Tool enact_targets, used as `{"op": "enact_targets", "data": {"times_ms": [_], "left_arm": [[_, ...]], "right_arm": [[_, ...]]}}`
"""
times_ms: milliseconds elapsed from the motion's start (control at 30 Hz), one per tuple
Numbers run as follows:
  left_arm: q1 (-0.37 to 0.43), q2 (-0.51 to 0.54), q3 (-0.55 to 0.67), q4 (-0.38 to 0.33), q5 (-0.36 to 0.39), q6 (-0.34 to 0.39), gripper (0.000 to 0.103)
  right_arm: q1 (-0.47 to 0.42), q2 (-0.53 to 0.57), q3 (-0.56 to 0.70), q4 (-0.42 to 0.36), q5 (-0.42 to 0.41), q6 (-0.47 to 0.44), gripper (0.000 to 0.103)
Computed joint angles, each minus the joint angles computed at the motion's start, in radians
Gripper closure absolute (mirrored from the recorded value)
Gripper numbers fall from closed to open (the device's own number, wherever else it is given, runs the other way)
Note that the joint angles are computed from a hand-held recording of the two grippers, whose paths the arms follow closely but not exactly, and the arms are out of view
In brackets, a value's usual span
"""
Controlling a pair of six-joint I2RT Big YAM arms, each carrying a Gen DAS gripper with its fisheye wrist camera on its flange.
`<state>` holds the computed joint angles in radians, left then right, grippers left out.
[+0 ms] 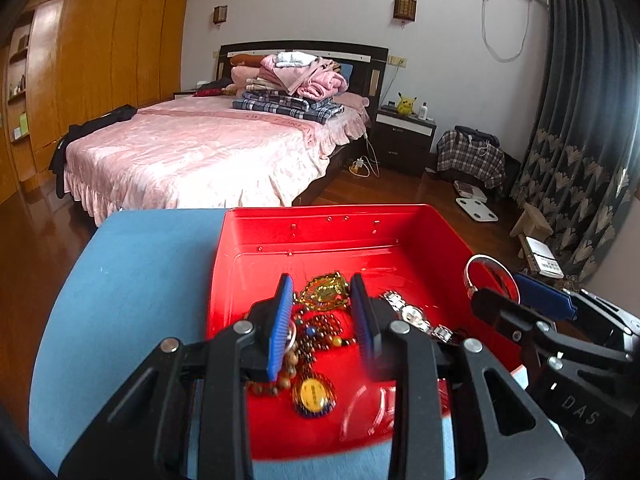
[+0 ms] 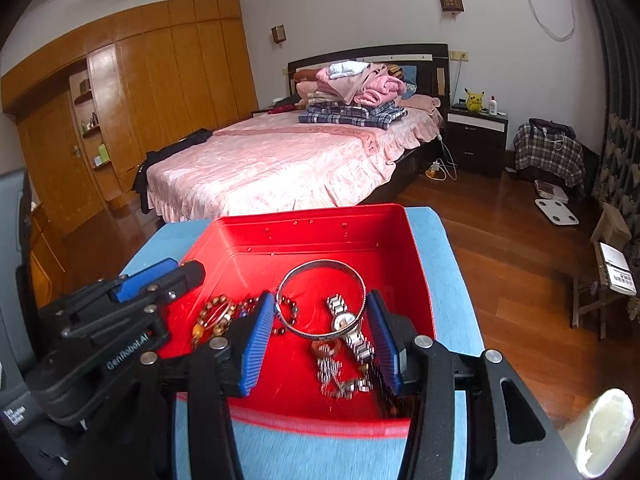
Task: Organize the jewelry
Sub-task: 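Carry the bangle and pendant into the red tin and open both tools, then withdraw both tools up and away from the tin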
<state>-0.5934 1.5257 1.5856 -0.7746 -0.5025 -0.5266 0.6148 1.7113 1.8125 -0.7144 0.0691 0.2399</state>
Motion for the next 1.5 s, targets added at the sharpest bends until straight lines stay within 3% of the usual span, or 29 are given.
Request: {"op": "enact_targets", "data": {"times_ms": [400, 467, 500, 533, 567, 967, 1267, 1500], "left_arm": [[0.079, 0.108, 0.105, -0.018, 0.054, 0.052, 0.075], [0.088, 0.12, 0.128, -0.034, 0.069, 0.05, 0.073], [0.091, 0.121, 0.134, -0.038, 0.082, 0.048, 0.068], [0.093, 0.119, 0.133, -0.036, 0.087, 0.051, 0.056], [0.091, 0.112, 0.125, -0.028, 0.077, 0.056, 0.052], [0.06, 0.039, 0.065, -0.012, 0.022, 0.029, 0.045], [0.005, -0.039, -0.002, -0.028, -0.06, 0.006, 0.03], [-0.045, -0.102, -0.06, -0.042, -0.119, -0.017, 0.016]], "right_arm": [[-0.024, 0.165, 0.2, -0.08, -0.03, -0.031, 0.055], [-0.023, 0.185, 0.23, -0.099, -0.01, -0.034, 0.047], [-0.024, 0.182, 0.225, -0.094, 0.005, -0.029, 0.042], [-0.025, 0.173, 0.212, -0.081, 0.014, -0.028, 0.042], [-0.027, 0.172, 0.214, -0.08, 0.016, -0.03, 0.042], [-0.035, 0.089, 0.118, -0.021, 0.021, -0.022, 0.037], [-0.019, 0.012, 0.032, 0.006, 0.014, -0.024, 0.03], [-0.008, -0.067, -0.054, 0.046, 0.002, -0.024, 0.017]]}}
